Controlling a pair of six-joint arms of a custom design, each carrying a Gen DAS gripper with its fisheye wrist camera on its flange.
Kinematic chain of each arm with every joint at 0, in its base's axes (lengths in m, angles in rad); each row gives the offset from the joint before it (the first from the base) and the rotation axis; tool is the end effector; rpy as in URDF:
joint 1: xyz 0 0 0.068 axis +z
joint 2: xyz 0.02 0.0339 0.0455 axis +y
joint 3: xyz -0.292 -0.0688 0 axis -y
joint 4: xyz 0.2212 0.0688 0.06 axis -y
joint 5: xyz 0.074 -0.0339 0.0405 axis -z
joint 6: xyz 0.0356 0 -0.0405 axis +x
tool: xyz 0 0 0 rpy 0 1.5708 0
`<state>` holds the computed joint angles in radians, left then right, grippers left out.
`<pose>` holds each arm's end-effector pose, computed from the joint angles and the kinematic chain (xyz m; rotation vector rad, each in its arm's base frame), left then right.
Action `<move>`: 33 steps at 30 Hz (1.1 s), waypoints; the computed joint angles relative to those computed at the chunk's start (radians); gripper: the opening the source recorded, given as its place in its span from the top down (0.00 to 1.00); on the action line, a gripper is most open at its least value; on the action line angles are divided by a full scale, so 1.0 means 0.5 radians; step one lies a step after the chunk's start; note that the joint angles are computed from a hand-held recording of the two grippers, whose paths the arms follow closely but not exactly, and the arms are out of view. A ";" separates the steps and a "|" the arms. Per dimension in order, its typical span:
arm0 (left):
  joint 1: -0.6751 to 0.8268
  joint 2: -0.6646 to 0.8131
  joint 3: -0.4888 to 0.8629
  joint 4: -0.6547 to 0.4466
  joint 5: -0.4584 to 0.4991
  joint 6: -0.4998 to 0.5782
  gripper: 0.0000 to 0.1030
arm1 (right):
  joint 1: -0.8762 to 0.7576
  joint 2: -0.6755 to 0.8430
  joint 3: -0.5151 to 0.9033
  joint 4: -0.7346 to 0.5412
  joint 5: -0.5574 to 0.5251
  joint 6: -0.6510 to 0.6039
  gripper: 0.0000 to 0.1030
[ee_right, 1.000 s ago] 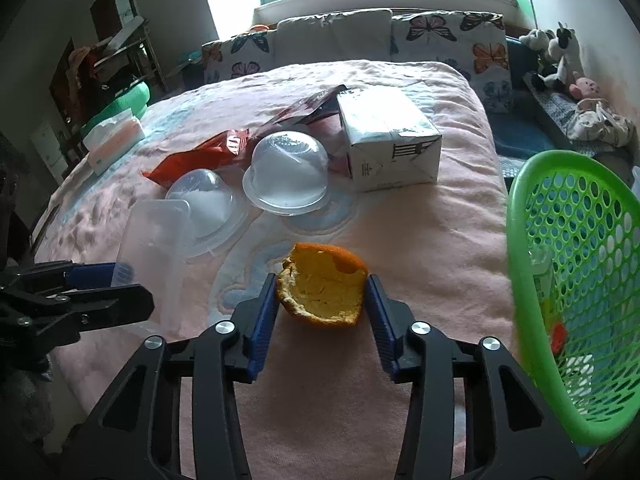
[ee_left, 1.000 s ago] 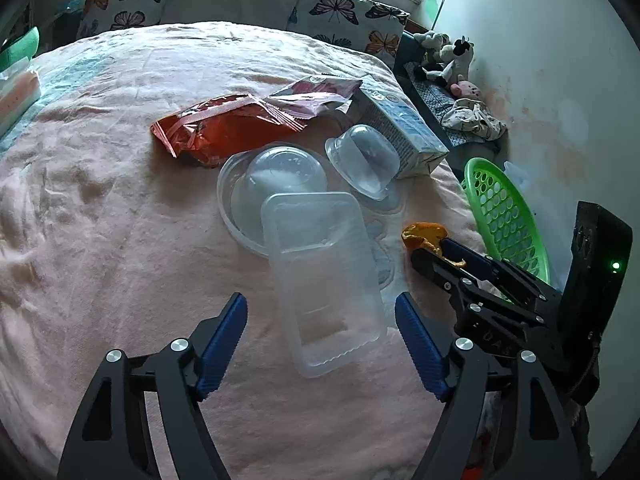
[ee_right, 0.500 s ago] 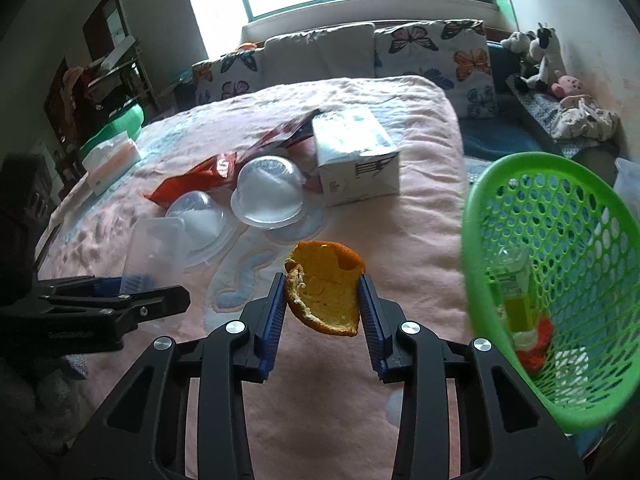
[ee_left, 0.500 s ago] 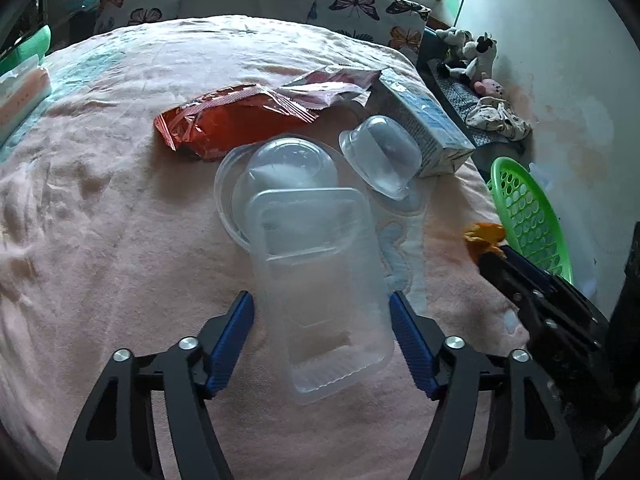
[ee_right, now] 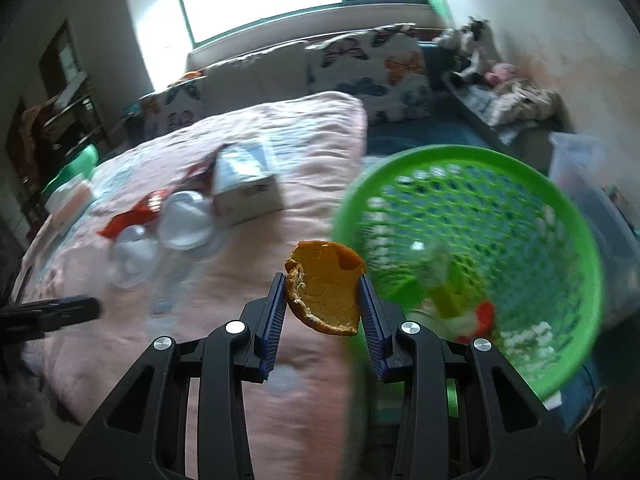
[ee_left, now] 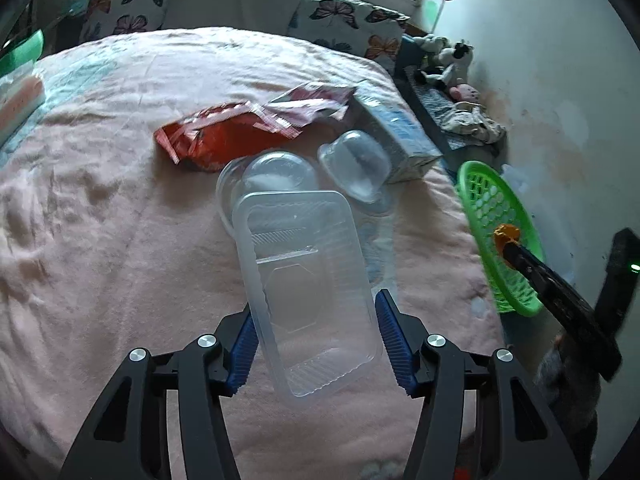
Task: Collect trash
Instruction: 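Carry the orange peel and clear box over the green basket and release both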
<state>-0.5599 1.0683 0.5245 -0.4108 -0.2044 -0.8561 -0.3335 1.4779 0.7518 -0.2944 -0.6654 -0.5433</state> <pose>0.1416 -0.0802 0.2175 -0.4543 2.4861 -0.3259 0.2448 -0.0616 0.2153 -0.4717 2.3015 0.4514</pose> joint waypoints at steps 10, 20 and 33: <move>-0.113 0.204 0.365 -0.005 0.029 0.250 0.47 | -0.291 0.341 0.162 0.125 0.141 0.029 0.62; -0.145 0.706 0.852 0.082 0.152 0.534 0.47 | -0.420 0.491 0.283 0.137 0.111 0.046 0.51; -0.245 1.410 1.461 0.060 0.389 0.745 0.47 | -0.755 0.389 0.351 -0.069 -0.157 -0.118 0.44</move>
